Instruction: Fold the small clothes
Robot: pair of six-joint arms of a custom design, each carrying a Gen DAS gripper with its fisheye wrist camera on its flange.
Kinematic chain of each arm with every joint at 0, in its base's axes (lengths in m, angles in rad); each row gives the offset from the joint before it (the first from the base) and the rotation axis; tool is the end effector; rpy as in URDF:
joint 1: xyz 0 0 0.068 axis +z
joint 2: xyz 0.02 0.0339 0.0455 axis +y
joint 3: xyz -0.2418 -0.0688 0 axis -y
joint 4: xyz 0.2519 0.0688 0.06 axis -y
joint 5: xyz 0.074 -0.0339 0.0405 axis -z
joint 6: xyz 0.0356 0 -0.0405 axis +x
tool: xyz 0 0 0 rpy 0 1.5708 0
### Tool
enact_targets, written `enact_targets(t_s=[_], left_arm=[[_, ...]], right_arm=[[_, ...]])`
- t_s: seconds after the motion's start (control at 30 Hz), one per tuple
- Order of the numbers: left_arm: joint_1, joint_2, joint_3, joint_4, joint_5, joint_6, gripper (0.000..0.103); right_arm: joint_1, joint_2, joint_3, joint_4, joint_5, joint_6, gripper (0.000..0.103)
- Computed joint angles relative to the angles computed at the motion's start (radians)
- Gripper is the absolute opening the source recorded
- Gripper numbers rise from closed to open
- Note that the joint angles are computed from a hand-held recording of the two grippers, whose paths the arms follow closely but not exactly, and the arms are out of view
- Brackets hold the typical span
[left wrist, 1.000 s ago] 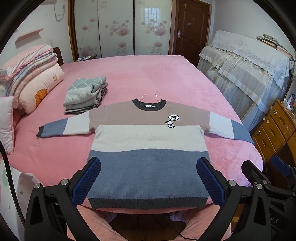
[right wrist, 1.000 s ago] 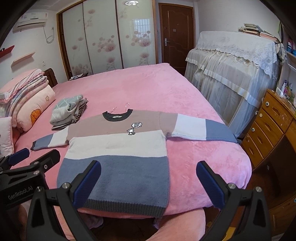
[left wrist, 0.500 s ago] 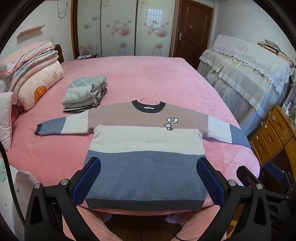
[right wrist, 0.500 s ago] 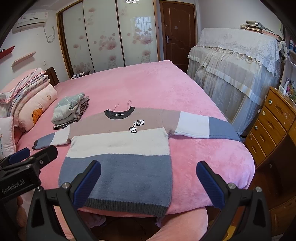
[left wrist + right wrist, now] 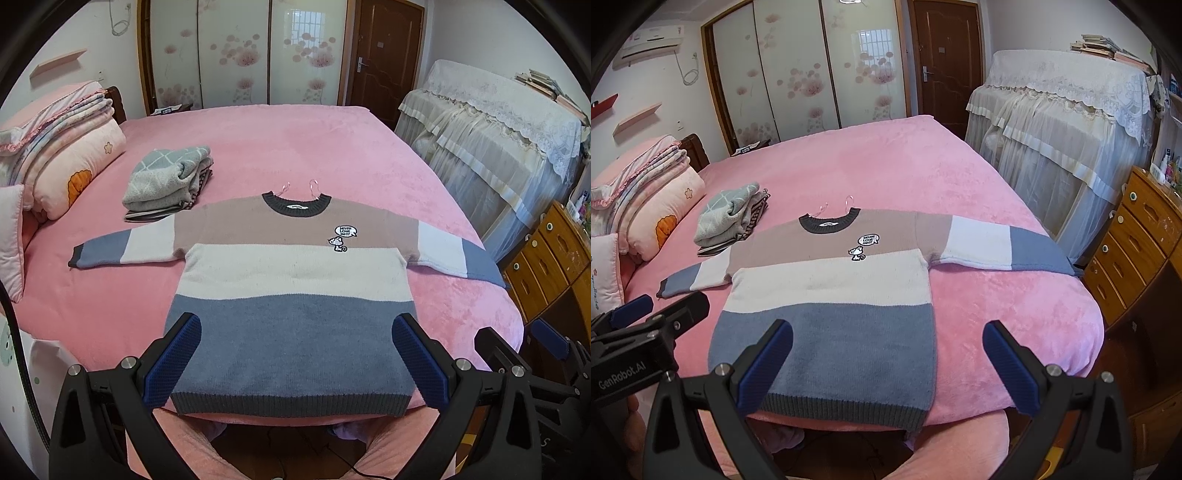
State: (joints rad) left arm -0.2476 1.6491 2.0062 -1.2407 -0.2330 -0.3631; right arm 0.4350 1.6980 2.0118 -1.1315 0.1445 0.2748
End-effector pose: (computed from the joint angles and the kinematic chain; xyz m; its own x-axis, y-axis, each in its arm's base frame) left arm 0.3150 -0.0712 0.4148 -0.7348 -0.1707 -0.6564 -0.1760 0.9826 -0.0585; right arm 0.3164 0.1414 0.4085 -0.7257 -0.0411 -0.6867 -0.1359 0.9871 0.0845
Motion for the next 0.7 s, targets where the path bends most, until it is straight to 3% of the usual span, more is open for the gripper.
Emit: enact_targets(t_s=[0.57, 0.7], left_arm=[[-0.032, 0.068, 0.053, -0.025, -0.017, -0.026, 0.102], [-0.021, 0.080, 0.046, 0.022, 0.027, -0.033, 0.102]], right_arm=[[-0.052, -0.002, -0.043, 0.029, -0.079, -0.007, 0.103], [-0.064, 0.001, -0.046, 0.037, -0.086, -0.009, 0.103]])
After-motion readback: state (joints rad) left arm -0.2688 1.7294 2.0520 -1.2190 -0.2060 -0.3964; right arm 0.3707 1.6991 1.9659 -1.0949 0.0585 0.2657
